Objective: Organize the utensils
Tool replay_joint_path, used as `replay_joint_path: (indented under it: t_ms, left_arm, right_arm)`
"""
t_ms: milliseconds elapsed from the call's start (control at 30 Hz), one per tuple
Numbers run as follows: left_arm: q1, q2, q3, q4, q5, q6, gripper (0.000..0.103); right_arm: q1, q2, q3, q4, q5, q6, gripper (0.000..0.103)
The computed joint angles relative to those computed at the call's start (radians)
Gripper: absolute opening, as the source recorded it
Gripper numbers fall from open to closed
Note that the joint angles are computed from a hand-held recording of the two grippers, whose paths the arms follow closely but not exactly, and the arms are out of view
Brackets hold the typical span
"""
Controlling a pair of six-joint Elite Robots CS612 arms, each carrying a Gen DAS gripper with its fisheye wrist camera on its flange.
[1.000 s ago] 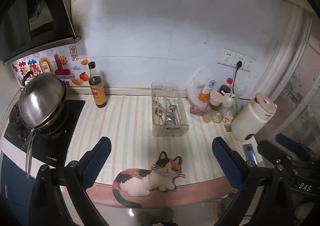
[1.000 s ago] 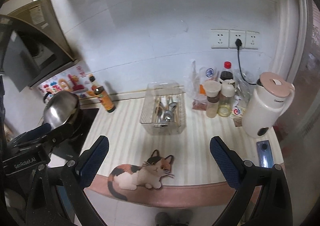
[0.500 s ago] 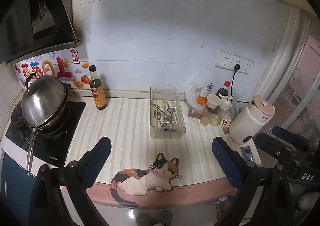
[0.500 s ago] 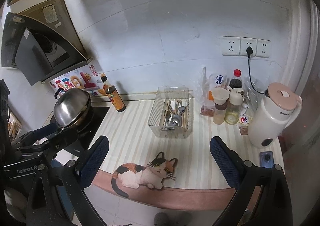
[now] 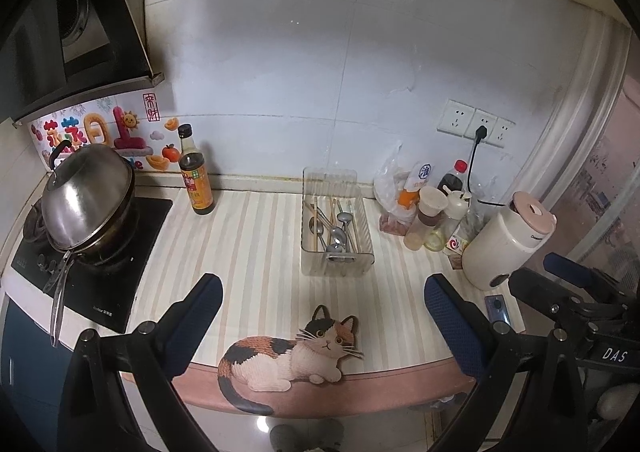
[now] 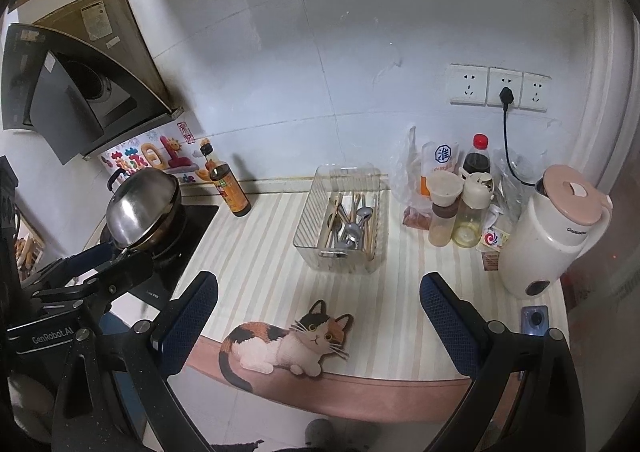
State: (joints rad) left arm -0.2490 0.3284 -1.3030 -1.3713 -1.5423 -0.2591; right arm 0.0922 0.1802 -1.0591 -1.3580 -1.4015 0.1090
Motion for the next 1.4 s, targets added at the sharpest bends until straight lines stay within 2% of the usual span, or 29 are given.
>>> replay_joint_path:
  t_ms: [1400]
  left_arm:
    - [0.003, 0.0, 0.02, 0.005, -0.028, 0.028, 0.103]
  right_arm:
    - [0.004, -0.002, 0.024, 0.015, -0.008, 0.014, 0.102]
